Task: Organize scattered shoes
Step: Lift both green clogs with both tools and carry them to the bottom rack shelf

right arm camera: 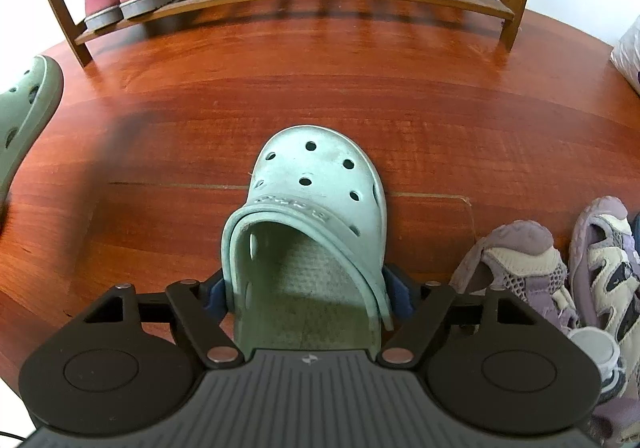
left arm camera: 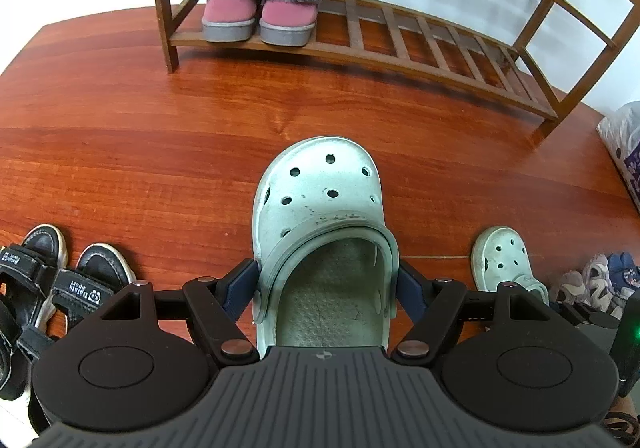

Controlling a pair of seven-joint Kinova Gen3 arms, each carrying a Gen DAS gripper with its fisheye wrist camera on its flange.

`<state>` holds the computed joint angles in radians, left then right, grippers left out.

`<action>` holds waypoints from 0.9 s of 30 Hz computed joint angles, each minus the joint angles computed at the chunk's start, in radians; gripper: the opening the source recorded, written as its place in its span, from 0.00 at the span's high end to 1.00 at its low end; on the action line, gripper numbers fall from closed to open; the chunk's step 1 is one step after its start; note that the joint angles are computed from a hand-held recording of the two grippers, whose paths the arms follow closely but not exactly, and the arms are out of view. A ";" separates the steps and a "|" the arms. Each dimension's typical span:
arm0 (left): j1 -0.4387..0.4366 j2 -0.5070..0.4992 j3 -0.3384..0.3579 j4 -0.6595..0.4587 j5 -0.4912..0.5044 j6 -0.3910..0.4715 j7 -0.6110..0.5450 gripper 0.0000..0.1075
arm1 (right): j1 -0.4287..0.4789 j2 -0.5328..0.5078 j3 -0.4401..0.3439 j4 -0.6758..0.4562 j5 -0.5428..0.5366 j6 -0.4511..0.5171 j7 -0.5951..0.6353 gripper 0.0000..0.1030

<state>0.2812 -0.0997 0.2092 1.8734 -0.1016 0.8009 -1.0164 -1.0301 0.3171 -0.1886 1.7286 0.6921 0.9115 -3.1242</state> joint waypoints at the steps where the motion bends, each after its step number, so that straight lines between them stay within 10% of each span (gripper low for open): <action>1: 0.000 0.011 0.003 -0.009 -0.005 -0.001 0.006 0.31 | 0.009 -0.006 0.000 -0.001 -0.006 -0.003 0.013 0.24; 27: 0.171 0.482 -0.134 -0.526 -0.203 0.026 0.107 0.31 | 0.273 -0.212 -0.042 0.011 -0.114 -0.067 0.258 0.24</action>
